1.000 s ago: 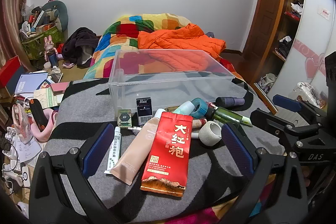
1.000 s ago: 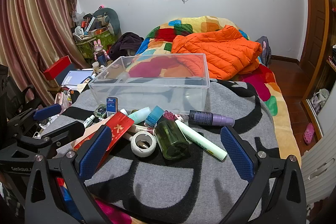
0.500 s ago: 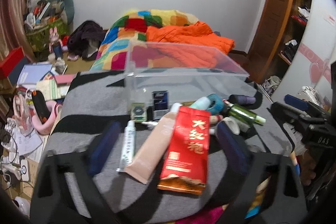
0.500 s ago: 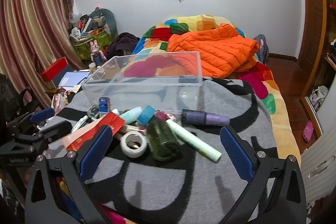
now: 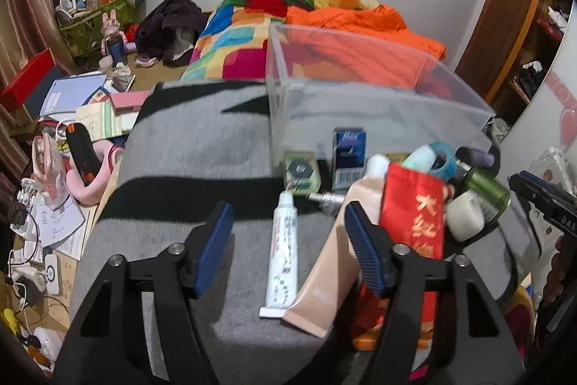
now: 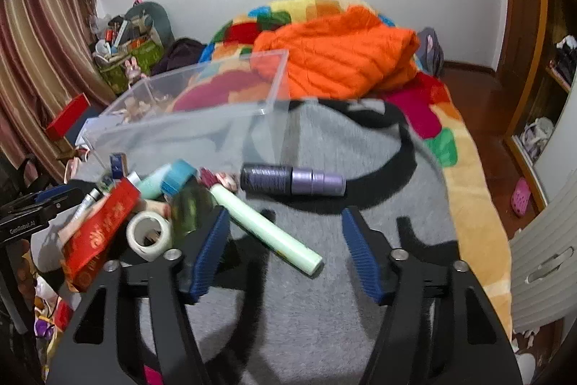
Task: Organize objects
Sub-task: 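Grasp the white toothpaste tube with the left tool while the right tool grasps the pale green tube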
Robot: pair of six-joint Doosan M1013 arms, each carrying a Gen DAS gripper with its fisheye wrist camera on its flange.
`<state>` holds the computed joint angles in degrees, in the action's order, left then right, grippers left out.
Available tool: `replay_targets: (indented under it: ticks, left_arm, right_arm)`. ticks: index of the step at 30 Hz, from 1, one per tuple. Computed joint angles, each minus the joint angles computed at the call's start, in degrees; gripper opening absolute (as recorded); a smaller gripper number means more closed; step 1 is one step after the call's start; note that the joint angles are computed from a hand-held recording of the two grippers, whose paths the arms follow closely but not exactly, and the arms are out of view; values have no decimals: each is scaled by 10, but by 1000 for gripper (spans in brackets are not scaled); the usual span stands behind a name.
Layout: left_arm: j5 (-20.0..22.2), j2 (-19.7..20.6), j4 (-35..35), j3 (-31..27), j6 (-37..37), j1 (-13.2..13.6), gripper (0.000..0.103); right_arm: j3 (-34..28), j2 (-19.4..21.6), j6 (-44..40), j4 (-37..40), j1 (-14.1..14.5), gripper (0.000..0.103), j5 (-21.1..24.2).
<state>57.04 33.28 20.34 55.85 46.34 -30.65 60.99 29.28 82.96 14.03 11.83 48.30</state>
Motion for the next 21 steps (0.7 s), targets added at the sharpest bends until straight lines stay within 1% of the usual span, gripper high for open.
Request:
replay_targets:
  ticks: [2, 5, 8, 10, 12, 14, 18, 20, 21]
  left_arm:
    - [3, 0, -7, 5, 1, 1, 58]
    - [-7, -9, -4, 23, -8, 2, 58]
    - [-3, -13, 2, 28, -9, 2, 58]
    - [9, -11, 6, 26, -6, 3, 54]
    - [14, -10, 4, 28, 0, 5, 52]
    - [15, -9, 15, 28, 6, 3, 51]
    - [15, -5, 37, 27, 17, -1, 41]
    - [8, -5, 37, 28, 24, -1, 26]
    - [6, -4, 37, 27, 29, -1, 22]
  right_arm:
    - [-8, 8, -7, 3, -1, 52, 13]
    - [-18, 17, -20, -6, 2, 50, 26]
    - [-29, 26, -42, -17, 5, 49, 40]
    - [-35, 30, -61, -17, 7, 44, 48]
    - [-39, 33, -77, -9, 7, 34, 58]
    - [-33, 29, -85, -11, 9, 31, 56]
    - [-19, 19, -104, 2, 7, 23, 56]
    - [-12, 14, -110, 10, 5, 20, 58]
    - [-8, 11, -113, 16, 4, 19, 60]
